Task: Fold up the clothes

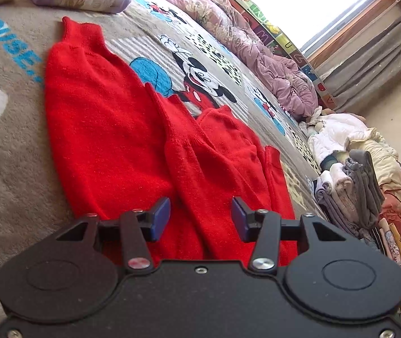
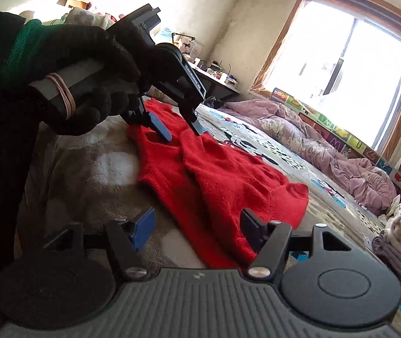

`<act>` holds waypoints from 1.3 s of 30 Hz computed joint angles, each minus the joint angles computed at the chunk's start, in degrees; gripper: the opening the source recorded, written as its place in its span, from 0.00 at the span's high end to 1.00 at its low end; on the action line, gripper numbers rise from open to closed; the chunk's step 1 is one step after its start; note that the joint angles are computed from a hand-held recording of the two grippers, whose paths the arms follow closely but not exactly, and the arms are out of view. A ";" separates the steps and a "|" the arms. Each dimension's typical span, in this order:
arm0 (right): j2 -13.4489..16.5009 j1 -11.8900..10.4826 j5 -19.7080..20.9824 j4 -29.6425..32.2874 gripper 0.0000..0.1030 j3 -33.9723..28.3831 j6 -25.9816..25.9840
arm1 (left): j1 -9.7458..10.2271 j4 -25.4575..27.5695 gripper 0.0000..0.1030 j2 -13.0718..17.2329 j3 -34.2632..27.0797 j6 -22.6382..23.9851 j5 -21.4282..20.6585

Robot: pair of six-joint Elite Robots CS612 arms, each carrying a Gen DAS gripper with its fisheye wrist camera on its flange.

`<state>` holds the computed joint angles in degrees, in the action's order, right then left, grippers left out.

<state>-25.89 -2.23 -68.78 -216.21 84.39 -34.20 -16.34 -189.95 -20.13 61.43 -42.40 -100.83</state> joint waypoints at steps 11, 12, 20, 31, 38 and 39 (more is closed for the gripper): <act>0.30 -1.25 1.54 4.29 0.33 -2.12 10.11 | 0.07 0.13 0.55 1.49 -3.19 -1.11 4.72; 0.37 -1.38 2.08 4.78 0.33 -2.32 10.81 | 0.16 0.35 0.55 1.88 -4.08 -1.24 5.27; 0.73 -2.09 5.79 5.64 0.33 -3.29 13.29 | 0.92 4.60 0.72 4.87 -10.42 -1.98 4.40; 0.94 -2.58 7.40 9.11 0.33 -4.67 15.40 | 0.67 4.00 0.94 5.33 -11.29 -3.36 3.10; 0.64 -2.93 9.31 9.87 0.33 -4.46 15.33 | -0.60 2.44 0.96 4.78 -13.23 -1.33 2.56; 0.50 -3.02 9.66 10.24 0.33 -4.43 15.60 | -0.77 2.61 0.96 4.96 -14.20 -1.31 2.20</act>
<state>-25.40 -5.25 -59.12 -205.96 79.96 -18.60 -17.11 -187.34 -15.17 47.23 -43.72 -98.63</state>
